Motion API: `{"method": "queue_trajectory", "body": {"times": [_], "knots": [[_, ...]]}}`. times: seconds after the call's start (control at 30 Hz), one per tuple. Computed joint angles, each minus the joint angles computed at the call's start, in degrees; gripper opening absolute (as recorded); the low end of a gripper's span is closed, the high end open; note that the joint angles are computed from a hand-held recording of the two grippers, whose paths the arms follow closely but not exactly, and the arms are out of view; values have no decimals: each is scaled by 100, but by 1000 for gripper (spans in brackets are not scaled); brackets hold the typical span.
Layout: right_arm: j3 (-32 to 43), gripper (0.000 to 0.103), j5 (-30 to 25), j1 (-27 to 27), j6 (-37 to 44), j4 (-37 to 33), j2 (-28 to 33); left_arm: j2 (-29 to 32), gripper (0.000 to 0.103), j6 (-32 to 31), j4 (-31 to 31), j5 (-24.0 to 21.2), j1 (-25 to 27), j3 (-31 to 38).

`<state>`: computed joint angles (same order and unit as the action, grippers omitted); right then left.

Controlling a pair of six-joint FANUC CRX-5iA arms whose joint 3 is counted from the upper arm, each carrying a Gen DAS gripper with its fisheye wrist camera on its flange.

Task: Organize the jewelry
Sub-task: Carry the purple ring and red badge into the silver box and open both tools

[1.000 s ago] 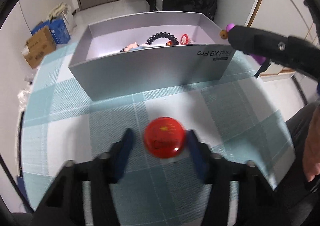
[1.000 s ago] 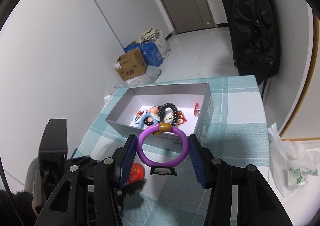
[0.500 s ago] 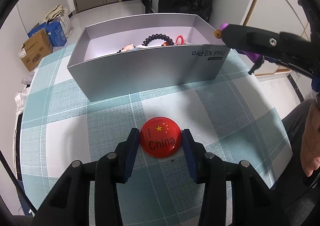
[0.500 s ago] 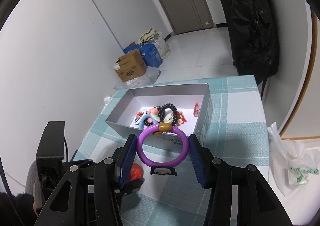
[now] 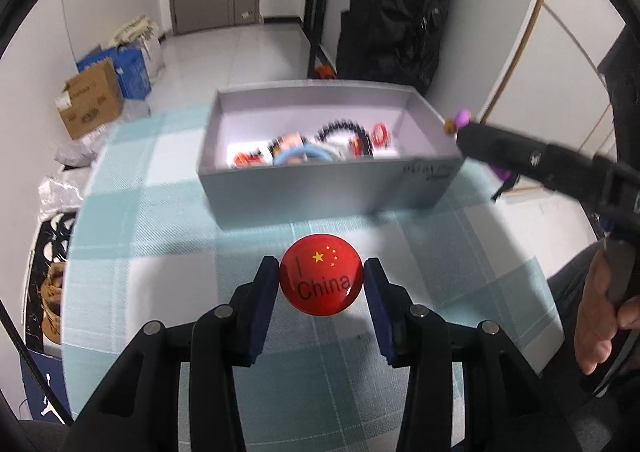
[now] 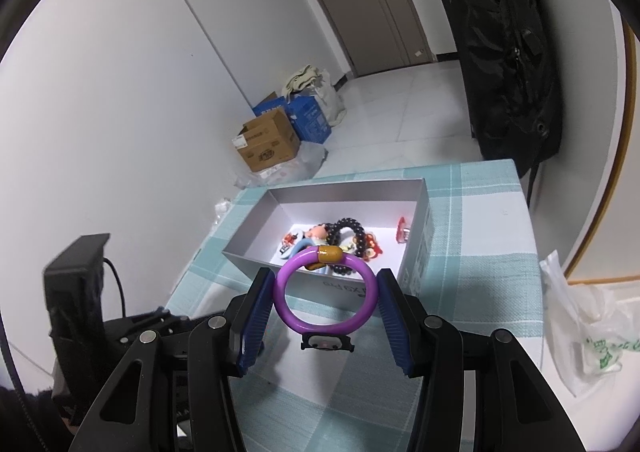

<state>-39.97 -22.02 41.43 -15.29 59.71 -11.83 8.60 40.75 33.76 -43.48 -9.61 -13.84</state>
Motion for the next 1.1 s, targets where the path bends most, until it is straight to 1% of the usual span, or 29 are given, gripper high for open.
{"method": "queue_trajectory", "body": {"times": [0.13, 0.23, 0.3, 0.53, 0.63, 0.8, 1.1], "knots": [[-10, 51, 186, -105, -172, 177, -10, -116, 38, -293, 458, 160, 3, -148], [-11, 51, 409, -251, -349, 393, 13, -76, 38, -425, 783, 166, 10, -64], [36, 51, 457, -291, -333, 400, 52, -44, 38, -480, 957, 168, 26, -37], [251, 51, 645, -524, -130, 439, 234, 323, 38, -480, 1230, 153, 38, 352], [395, 51, 706, -611, 115, 301, 347, 429, 38, -487, 1328, 160, 36, 442], [577, 51, 781, -689, 552, -78, 488, 743, 38, -398, 1434, 31, 25, 790], [933, 51, 666, -652, 1516, -1085, 737, 1189, 38, -199, 1406, -373, 40, 1278]]}}
